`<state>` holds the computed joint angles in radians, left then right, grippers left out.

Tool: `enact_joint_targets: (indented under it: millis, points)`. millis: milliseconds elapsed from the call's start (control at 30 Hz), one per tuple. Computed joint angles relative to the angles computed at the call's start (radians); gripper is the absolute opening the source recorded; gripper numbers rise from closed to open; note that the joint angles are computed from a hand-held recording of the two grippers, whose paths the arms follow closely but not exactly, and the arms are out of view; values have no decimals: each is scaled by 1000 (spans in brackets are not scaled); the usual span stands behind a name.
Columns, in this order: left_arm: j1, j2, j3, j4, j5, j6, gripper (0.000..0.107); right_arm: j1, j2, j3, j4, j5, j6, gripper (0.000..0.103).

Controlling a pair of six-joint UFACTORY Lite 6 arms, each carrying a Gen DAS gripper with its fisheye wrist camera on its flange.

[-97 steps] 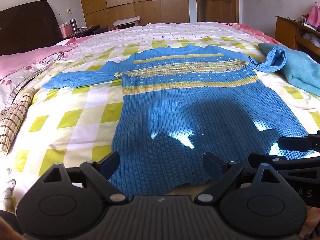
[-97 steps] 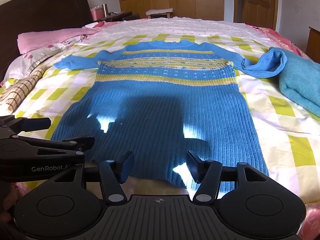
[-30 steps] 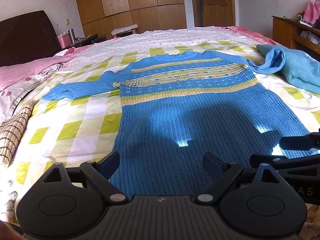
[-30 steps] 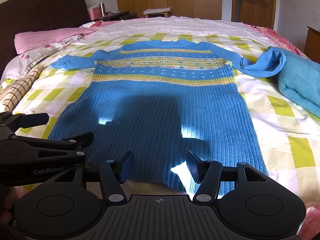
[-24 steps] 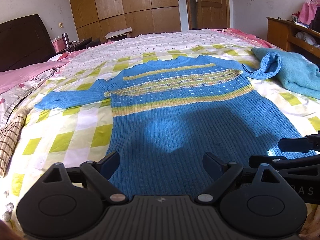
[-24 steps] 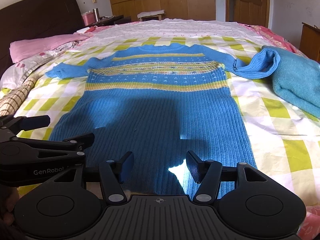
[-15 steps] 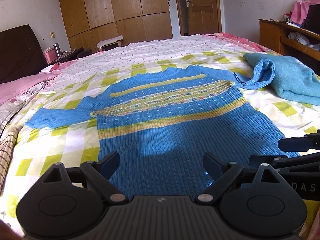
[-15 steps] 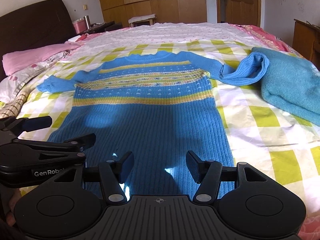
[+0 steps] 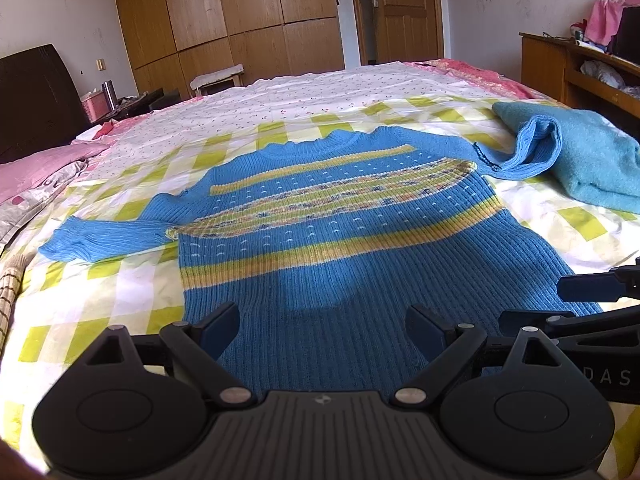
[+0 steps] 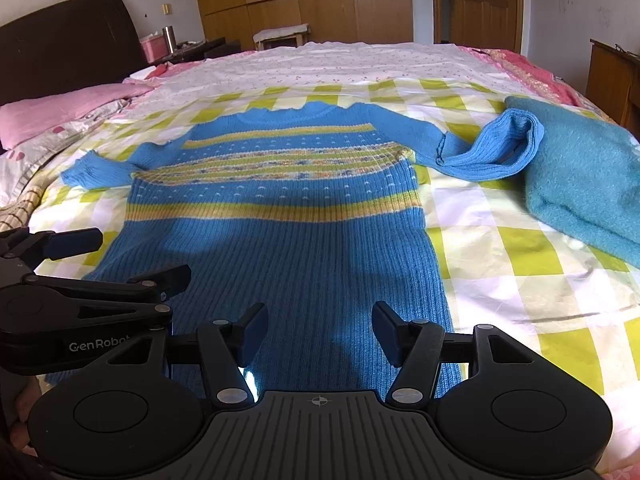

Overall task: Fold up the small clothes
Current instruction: 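Move the right tool toward the sweater sleeve lying by the towel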

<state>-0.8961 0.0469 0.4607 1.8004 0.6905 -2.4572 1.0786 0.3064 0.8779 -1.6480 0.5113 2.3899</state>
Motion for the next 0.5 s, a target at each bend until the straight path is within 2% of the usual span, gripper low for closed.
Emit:
enact_joint_targets:
  millis: [500]
  points:
    - [120,103,67,141,-111,-91,95,-65,83,65,-55,-36,-42,57]
